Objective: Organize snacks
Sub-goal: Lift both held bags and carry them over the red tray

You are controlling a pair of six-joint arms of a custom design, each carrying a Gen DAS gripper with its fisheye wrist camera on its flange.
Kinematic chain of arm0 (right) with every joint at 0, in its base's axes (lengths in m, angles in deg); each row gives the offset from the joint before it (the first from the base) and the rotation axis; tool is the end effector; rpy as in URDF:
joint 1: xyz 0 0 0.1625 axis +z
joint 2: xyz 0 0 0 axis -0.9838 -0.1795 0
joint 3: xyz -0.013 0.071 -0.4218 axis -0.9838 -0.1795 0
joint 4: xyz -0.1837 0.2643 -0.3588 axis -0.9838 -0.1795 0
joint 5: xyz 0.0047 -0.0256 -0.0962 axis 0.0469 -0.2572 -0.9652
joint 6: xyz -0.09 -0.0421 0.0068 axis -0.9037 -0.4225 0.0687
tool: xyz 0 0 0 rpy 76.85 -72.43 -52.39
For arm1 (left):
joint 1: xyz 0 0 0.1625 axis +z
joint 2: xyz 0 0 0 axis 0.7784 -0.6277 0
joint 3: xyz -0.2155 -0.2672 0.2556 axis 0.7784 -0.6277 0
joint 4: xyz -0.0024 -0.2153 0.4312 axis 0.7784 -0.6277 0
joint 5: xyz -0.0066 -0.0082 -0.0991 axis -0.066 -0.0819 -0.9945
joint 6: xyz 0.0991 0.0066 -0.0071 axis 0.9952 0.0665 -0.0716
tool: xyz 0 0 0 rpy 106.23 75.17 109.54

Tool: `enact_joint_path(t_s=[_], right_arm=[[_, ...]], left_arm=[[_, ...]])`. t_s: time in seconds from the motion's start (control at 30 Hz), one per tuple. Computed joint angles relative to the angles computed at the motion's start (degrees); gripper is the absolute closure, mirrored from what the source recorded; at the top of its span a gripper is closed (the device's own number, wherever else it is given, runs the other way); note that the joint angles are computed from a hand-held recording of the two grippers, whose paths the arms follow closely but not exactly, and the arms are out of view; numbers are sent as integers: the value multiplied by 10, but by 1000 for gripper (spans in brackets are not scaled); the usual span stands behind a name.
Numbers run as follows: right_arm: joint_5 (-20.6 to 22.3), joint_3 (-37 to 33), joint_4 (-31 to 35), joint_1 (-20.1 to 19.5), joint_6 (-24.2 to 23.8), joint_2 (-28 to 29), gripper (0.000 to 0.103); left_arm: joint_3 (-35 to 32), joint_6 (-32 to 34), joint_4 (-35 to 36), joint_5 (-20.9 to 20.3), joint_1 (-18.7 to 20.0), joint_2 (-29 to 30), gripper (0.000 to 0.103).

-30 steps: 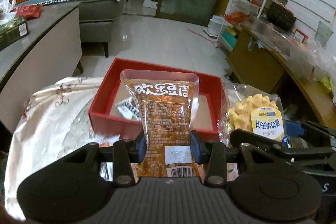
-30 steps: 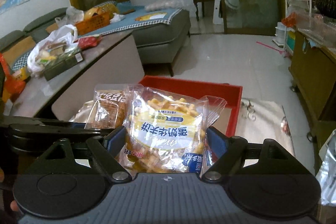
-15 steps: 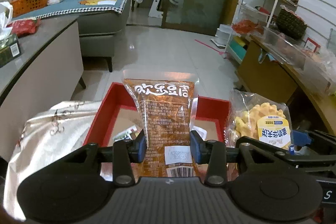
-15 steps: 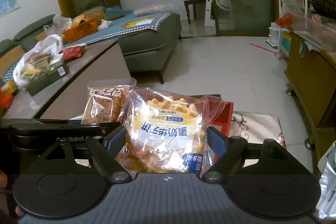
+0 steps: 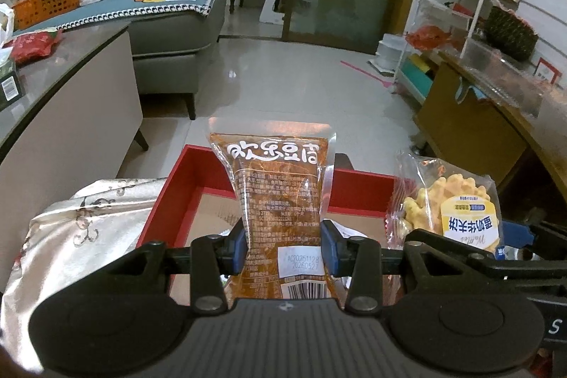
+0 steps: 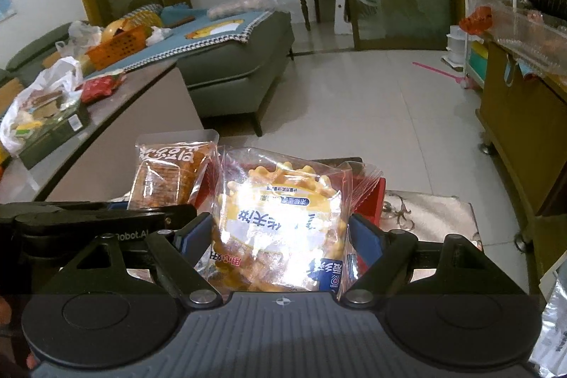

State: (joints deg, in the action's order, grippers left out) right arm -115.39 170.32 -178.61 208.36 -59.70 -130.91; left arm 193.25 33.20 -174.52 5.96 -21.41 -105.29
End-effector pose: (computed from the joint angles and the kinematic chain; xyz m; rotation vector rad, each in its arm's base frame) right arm 0.3004 -0.2655 0.0233 0.5860 -2.4170 1.0087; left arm -0.0700 -0.2851 0.2174 0.4355 2.3623 -0.9440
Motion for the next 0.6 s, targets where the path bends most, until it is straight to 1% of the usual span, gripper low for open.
enact_joint_path(t_s=[0.13,0.33,0.6], right_arm=[[7,-6,1,-15,-7,6,17],[12,-13,7,-38,-20,15,17],[24,-29,8,-68,-33,31,17]], left_arm=[[-1,38,-84,-1,30,63,68],[-5,79,-197,-4,67,160,68],[-17,148,-350,-11,120,276,68]])
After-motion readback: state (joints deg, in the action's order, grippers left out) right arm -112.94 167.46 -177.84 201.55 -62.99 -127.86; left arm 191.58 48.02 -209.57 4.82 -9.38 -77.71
